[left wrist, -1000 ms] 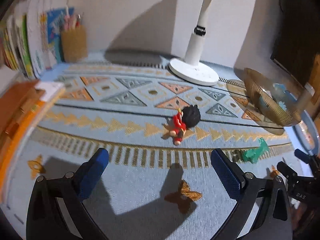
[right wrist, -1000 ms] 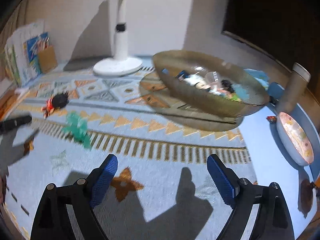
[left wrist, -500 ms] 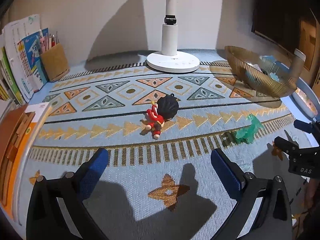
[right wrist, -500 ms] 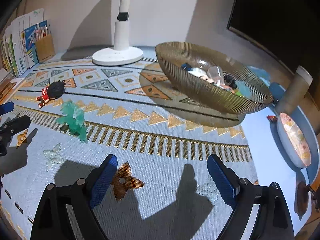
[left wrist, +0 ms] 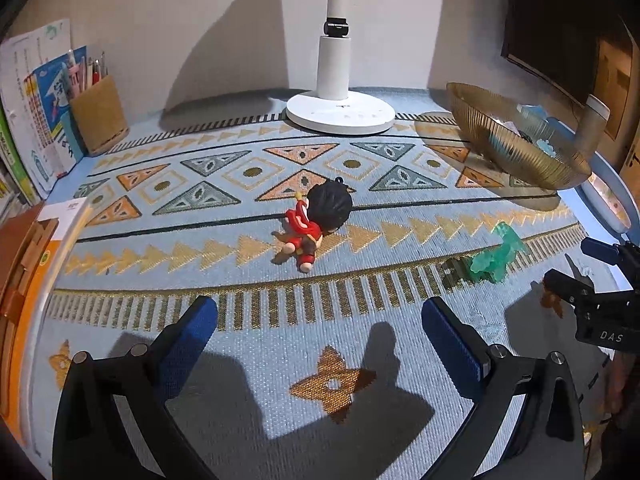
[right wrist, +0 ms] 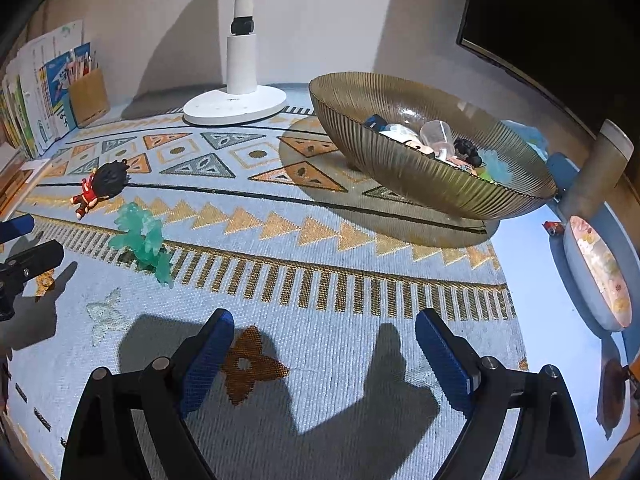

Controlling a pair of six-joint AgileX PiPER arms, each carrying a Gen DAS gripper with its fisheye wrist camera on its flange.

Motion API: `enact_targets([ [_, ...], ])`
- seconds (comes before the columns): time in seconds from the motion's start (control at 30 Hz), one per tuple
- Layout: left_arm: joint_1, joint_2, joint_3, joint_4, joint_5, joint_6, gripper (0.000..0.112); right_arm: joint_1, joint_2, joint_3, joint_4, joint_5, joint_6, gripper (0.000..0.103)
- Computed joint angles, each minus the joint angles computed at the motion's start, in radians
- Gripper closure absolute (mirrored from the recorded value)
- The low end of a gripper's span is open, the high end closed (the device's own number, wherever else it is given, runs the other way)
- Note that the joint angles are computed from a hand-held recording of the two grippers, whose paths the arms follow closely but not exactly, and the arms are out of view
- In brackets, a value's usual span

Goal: Organize rigid objects
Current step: 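Move both tools back toward the red figurine and teal figure, then grasp red-and-black figurine with left tool while right tool grasps teal translucent figure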

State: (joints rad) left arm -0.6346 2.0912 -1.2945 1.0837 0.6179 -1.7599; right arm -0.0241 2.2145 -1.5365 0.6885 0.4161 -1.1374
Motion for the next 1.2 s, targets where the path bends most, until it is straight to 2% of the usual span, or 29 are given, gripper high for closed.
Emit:
enact_targets([
  [0.17, 0.006, 0.016, -0.027, -0.052, -0.003, 0.077, 0.010, -0.003, 0.007, -0.015, 0.008, 0.034, -0.020, 0.012],
  [0.47, 0.023, 0.020, -0.033, -0.104, -0.018, 0.112, 0.010, -0.014, 0.022, -0.046, 0.009, 0.077, -0.009, 0.012],
  [0.8, 0.021, 0.023, -0.041, -0.103, 0.002, 0.113, 0.010, -0.011, 0.010, -0.025, 0.018, 0.057, -0.020, 0.012],
  [0.83, 0.024, 0.020, -0.038, -0.110, -0.006, 0.118, 0.010, -0.009, 0.009, -0.024, 0.006, 0.051, -0.007, 0.012],
  [0.97, 0.094, -0.002, -0.017, -0.224, -0.130, 0.235, 0.010, -0.010, 0.005, -0.020, 0.012, 0.045, -0.016, 0.012],
  [1.03, 0.131, 0.005, -0.052, -0.326, -0.122, 0.355, 0.011, 0.003, 0.025, -0.065, -0.086, 0.091, 0.073, 0.012],
  [1.07, 0.147, 0.009, -0.069, -0.366, -0.120, 0.406, 0.011, 0.008, 0.046, -0.110, -0.131, 0.154, 0.130, 0.012],
  [1.13, 0.174, 0.019, -0.100, -0.415, -0.128, 0.482, 0.011, 0.001, 0.084, -0.191, -0.101, 0.303, 0.165, 0.010],
  [1.2, 0.193, 0.053, -0.168, -0.456, -0.094, 0.559, 0.011, 0.007, 0.089, -0.217, -0.044, 0.377, 0.147, 0.010],
])
